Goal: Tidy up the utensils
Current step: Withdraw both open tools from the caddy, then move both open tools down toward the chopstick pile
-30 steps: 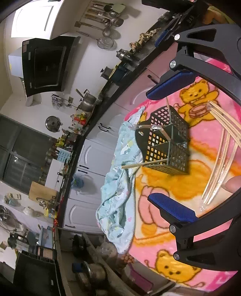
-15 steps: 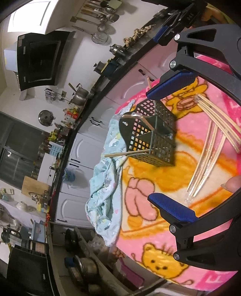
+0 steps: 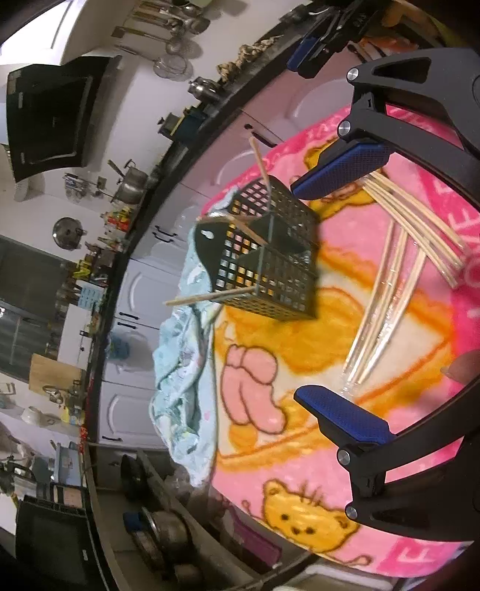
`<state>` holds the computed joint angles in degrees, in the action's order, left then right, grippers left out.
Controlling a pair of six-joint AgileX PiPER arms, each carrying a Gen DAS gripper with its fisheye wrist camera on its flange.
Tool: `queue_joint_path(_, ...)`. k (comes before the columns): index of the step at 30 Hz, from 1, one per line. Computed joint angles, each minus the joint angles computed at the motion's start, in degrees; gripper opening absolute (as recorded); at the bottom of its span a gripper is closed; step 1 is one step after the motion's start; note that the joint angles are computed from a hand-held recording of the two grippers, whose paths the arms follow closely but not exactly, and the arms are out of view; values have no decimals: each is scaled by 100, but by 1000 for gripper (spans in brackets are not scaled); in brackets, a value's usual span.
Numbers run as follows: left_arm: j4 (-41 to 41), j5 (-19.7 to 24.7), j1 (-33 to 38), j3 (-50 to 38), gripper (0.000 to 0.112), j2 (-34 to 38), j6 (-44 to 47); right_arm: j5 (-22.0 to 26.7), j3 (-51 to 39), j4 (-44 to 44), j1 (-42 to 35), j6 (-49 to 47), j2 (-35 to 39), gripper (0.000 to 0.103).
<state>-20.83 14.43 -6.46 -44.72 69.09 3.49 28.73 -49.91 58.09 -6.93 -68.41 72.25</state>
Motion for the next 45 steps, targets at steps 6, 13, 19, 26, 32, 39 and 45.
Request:
queue_joint_path(6,-229,56,271,234,92,-8,304,-312,143,-269,185,13,31,76)
queue_joint_path(13,-864,108,597,485,92,86,1030,-453,295,-357,249,-176,328,76)
queue_joint_path(19,-1453,105,642,679,92,328,1626,-483,360,-477,334,-201,622,76)
queue_joint_path(26,-2111,170,722,820,92,674,2255,-446,336,-775,439,-12,1062,69)
queue_joint_path(32,-2787,254,743,819,74,1038,2969,-444,246,-931,450,82,1451,56)
queue_joint_path(39,-3467,557,988,773,42,1470,3679,-443,178,-860,417,2,1659,50)
queue_joint_path(45,-4086,715,1297,680,38,1744,4324,-453,160,-752,406,-105,1697,49)
